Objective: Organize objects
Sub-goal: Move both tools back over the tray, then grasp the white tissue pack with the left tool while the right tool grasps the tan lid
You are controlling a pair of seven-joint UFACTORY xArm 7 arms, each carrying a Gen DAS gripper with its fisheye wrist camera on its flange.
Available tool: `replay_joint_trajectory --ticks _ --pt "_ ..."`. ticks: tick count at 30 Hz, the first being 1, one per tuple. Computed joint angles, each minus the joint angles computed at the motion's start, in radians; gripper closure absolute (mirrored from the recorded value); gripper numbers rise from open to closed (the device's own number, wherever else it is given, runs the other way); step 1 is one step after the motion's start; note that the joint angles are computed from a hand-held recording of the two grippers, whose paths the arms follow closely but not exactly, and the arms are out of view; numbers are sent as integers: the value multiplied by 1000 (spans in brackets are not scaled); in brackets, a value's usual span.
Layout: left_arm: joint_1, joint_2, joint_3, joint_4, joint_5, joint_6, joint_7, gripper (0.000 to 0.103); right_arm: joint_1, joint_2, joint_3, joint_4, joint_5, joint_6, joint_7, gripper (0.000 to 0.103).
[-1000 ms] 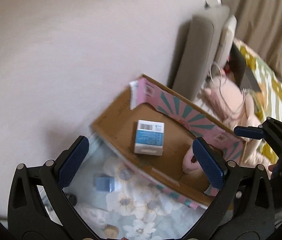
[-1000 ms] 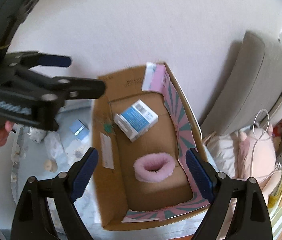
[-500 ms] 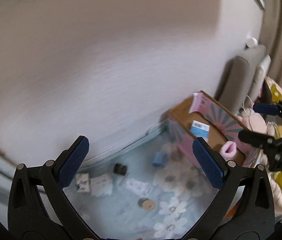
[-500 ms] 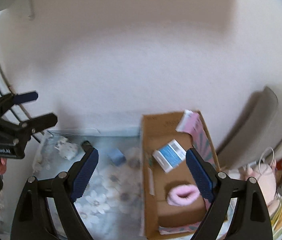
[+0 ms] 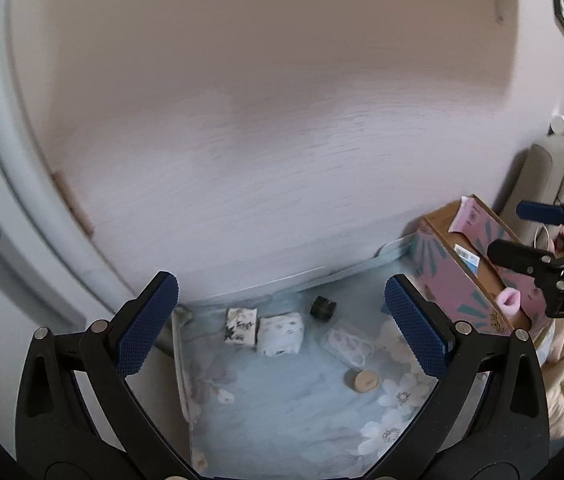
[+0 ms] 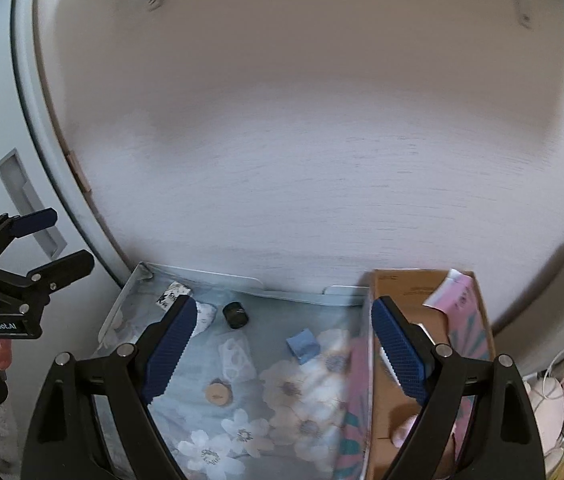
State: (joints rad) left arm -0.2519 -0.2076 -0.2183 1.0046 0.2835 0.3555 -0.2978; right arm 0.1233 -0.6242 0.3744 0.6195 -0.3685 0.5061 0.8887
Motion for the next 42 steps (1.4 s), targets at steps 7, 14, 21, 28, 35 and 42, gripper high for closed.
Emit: replay_joint_trajectory --ticks 7,14,21,28,35,42 --pt "12 -18 49 -80 -90 -20 9 0 6 64 15 -15 -12 -77 24 16" --pt "-2 67 96 -108 -225 -37 117 0 -2 186 31 -39 -51 -156 64 16" --pt "16 236 99 -68 -233 -95 113 2 -31 320 83 -74 -189 -273 187 16" --pt "-16 443 175 93 -46 -91 -6 15 -114 472 188 -39 -530 -312 487 16" --pt "-14 603 174 237 -32 -14 93 22 -75 607 174 46 -846 -227 738 21" --pt "-26 646 181 266 -69 -10 150 23 16 681 96 84 -901 -196 771 36"
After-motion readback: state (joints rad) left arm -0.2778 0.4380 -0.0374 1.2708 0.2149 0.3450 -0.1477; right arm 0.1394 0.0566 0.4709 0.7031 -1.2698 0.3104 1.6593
